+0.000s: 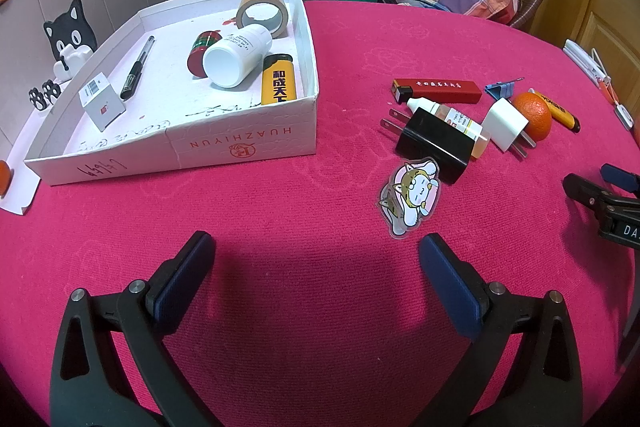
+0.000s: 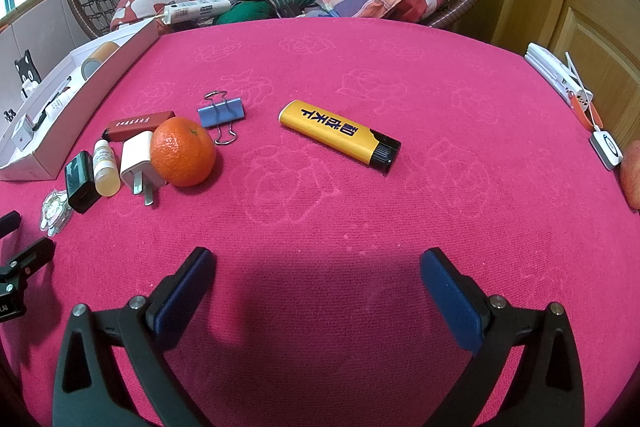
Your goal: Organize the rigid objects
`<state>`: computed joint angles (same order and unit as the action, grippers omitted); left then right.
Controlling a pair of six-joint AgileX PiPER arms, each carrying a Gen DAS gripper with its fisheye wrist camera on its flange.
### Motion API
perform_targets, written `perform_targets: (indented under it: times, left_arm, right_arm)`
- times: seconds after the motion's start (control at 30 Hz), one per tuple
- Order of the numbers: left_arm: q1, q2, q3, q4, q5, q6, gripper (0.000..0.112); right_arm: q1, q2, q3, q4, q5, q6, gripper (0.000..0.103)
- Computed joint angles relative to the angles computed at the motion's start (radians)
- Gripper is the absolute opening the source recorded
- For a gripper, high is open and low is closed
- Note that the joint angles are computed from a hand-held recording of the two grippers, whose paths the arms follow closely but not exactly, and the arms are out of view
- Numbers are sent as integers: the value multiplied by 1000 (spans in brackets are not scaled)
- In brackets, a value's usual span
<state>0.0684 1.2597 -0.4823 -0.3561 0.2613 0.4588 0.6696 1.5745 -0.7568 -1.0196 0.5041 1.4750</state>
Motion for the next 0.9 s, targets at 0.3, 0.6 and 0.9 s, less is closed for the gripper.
perform_targets:
  times: [0.3, 0.6, 0.9]
  left_arm:
    - [-3, 1, 0, 7, -2, -9, 103]
    - [1, 1, -1, -3, 0, 4, 103]
    - [2, 1, 0, -5, 0, 7, 103]
  right_arm:
    - [2, 2, -3, 2, 1, 0, 103]
    - [-1, 0, -1, 6, 0, -7, 103]
    - [-1, 0, -2, 8, 0, -9, 103]
